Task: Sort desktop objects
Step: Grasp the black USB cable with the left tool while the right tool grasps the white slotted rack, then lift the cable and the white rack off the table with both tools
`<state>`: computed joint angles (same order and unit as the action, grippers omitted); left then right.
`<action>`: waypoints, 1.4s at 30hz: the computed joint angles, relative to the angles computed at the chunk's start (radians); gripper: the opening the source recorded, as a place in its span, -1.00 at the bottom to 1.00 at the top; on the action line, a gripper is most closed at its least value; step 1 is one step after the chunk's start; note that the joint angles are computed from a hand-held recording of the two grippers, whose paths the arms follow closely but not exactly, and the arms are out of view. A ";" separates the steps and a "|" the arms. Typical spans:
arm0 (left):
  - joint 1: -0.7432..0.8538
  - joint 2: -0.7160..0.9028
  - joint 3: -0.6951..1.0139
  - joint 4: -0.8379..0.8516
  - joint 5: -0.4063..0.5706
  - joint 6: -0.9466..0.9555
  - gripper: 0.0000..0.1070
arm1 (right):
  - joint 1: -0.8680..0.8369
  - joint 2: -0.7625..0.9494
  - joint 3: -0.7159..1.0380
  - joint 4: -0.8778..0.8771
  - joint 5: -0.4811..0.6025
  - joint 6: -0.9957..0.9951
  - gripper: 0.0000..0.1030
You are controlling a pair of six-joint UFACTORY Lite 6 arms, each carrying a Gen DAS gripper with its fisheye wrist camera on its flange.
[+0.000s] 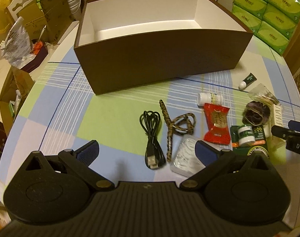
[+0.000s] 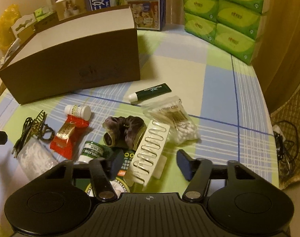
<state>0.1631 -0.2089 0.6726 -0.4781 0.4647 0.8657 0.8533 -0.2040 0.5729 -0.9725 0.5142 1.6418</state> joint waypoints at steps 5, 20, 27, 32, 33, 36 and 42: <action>0.004 0.093 0.049 -0.047 -0.024 0.065 0.90 | -0.006 0.071 0.028 -0.008 -0.008 0.015 -0.33; -0.005 0.350 0.194 -0.111 -0.074 0.227 0.41 | -0.033 -0.038 -0.044 0.110 0.078 -0.039 -0.51; -0.030 0.472 0.245 -0.166 -0.090 0.308 0.03 | -0.023 -0.042 -0.048 0.105 0.088 -0.013 -0.51; -0.016 0.486 0.233 -0.358 -0.092 0.559 -0.36 | -0.024 -0.031 -0.048 0.108 0.086 -0.013 -0.51; -0.007 0.484 0.232 -0.374 -0.081 0.592 -0.47 | -0.024 -0.032 -0.049 0.108 0.086 -0.013 -0.51; 0.026 0.479 0.230 -0.375 -0.052 0.641 -0.49 | -0.027 -0.037 -0.052 0.111 0.081 -0.025 -0.51; 0.106 0.467 0.219 -0.358 -0.017 0.688 -0.49 | -0.037 -0.037 -0.059 0.096 0.066 -0.044 -0.51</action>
